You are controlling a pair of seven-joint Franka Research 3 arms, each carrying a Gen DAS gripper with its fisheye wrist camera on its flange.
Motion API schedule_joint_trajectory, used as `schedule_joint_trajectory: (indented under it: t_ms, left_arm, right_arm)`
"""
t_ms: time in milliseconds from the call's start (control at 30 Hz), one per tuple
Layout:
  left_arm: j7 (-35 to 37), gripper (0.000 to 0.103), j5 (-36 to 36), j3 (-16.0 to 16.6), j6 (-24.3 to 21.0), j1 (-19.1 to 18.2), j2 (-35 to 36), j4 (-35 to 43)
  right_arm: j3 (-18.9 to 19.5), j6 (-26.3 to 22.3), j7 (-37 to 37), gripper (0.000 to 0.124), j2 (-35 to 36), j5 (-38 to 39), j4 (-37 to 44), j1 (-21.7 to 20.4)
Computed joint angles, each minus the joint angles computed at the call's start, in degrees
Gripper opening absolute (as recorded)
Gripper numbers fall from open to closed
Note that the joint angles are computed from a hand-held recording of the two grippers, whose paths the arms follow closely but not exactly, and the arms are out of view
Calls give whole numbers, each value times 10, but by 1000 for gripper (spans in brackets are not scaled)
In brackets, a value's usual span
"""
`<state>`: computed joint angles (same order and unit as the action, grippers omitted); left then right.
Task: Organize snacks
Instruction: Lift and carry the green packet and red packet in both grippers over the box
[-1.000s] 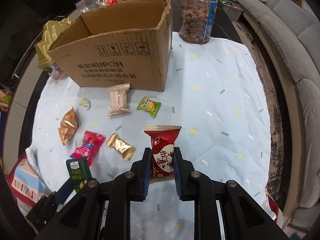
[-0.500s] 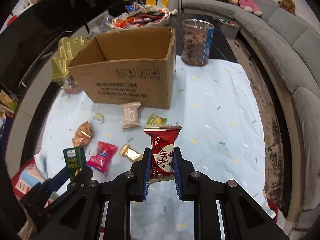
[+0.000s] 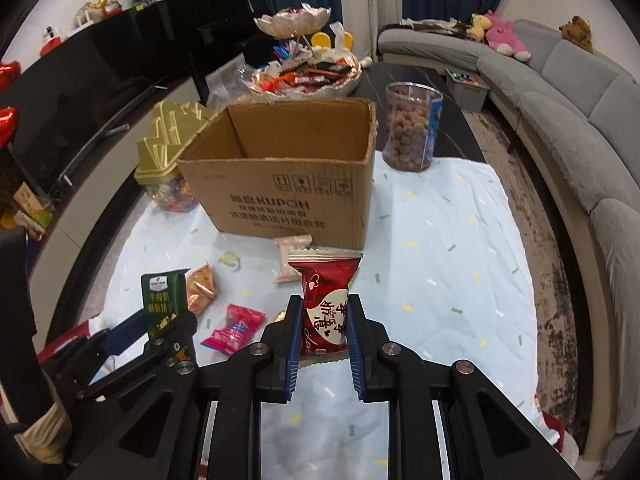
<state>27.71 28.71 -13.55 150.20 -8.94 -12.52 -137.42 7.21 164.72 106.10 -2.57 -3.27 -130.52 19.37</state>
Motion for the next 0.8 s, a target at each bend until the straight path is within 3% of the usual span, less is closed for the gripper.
schedule_joint_trajectory:
  t_ms: [800]
  left_arm:
    - [58,43,75,8,71,46,-17,20]
  right_arm:
    - [20,79,173,22,-2,-228,24,-26]
